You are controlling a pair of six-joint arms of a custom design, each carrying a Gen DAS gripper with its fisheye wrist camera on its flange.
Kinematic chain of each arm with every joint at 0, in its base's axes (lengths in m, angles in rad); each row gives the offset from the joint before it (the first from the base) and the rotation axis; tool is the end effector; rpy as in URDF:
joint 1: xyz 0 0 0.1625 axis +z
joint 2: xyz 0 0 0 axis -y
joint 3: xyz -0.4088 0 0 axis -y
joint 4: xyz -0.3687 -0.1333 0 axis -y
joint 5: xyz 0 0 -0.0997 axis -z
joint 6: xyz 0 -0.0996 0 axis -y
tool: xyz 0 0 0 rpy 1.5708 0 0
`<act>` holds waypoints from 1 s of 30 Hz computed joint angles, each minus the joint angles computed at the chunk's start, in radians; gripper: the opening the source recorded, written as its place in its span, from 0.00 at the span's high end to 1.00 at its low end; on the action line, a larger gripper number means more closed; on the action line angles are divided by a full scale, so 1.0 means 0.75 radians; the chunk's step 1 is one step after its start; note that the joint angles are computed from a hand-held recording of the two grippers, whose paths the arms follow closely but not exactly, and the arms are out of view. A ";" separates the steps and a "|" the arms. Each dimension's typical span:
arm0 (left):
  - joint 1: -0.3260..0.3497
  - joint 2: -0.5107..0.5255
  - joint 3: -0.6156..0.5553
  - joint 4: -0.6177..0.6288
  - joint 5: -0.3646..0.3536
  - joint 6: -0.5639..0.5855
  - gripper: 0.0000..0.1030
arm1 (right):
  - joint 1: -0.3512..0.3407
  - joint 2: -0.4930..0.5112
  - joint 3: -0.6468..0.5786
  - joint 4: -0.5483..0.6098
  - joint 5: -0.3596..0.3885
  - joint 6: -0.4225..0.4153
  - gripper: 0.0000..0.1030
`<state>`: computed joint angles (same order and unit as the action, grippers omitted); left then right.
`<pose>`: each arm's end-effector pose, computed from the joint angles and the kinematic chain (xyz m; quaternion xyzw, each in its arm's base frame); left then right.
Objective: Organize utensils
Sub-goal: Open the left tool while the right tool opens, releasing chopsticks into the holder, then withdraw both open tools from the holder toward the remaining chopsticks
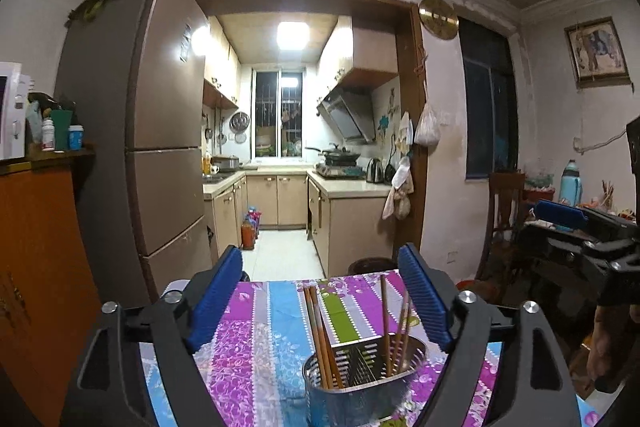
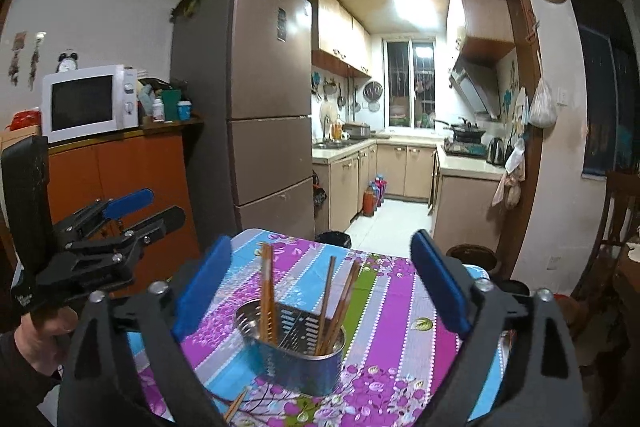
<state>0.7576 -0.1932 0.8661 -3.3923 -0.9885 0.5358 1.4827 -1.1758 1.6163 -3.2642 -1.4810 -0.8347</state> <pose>-0.4565 -0.6907 0.0681 0.3805 0.7255 -0.5487 0.1667 0.0875 -0.6263 0.4463 0.3196 -0.7440 0.5406 0.2282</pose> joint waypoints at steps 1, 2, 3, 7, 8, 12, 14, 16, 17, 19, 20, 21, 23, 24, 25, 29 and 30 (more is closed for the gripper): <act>-0.008 -0.032 0.070 -0.049 -0.001 0.001 0.17 | -0.001 -0.023 0.044 -0.029 0.010 -0.005 0.12; -0.018 -0.061 0.136 -0.103 0.002 0.008 0.14 | -0.001 -0.048 0.089 -0.056 0.020 -0.010 0.11; -0.030 -0.099 0.221 -0.165 0.003 0.014 0.13 | -0.003 -0.064 0.119 -0.075 0.029 -0.013 0.10; -0.073 -0.196 0.456 -0.327 0.005 0.019 0.08 | -0.010 -0.144 0.286 -0.190 0.072 -0.049 0.07; -0.084 -0.222 0.528 -0.375 0.003 0.022 0.08 | -0.015 -0.172 0.343 -0.221 0.091 -0.060 0.06; -0.124 -0.286 0.762 -0.528 0.019 0.044 0.06 | -0.052 -0.254 0.510 -0.300 0.160 -0.080 0.06; -0.134 -0.305 0.878 -0.592 0.034 0.048 0.06 | -0.080 -0.292 0.591 -0.331 0.196 -0.087 0.06; -0.137 -0.309 0.987 -0.649 0.066 0.039 0.06 | -0.117 -0.328 0.682 -0.380 0.233 -0.094 0.06; -0.133 -0.309 1.031 -0.665 0.078 0.026 0.06 | -0.138 -0.343 0.719 -0.394 0.252 -0.097 0.06; -0.116 -0.307 1.111 -0.659 0.092 -0.025 0.06 | -0.184 -0.358 0.794 -0.436 0.281 -0.109 0.06; -0.109 -0.301 1.135 -0.656 0.098 -0.043 0.06 | -0.208 -0.362 0.826 -0.452 0.293 -0.108 0.06; -0.102 -0.292 1.158 -0.647 0.106 -0.067 0.06 | -0.229 -0.369 0.852 -0.457 0.308 -0.109 0.06; -0.089 -0.275 1.211 -0.641 0.108 -0.127 0.06 | -0.272 -0.370 0.907 -0.484 0.326 -0.112 0.06; -0.086 -0.265 1.228 -0.648 0.110 -0.140 0.06 | -0.296 -0.367 0.935 -0.510 0.341 -0.112 0.06; -0.085 -0.252 1.248 -0.657 0.113 -0.159 0.06 | -0.316 -0.368 0.960 -0.527 0.355 -0.110 0.06; -0.077 -0.217 1.302 -0.678 0.093 -0.207 0.06 | -0.393 -0.328 1.044 -0.641 0.397 -0.100 0.06; -0.080 -0.201 1.310 -0.692 0.099 -0.195 0.06 | -0.408 -0.311 1.059 -0.670 0.398 -0.102 0.06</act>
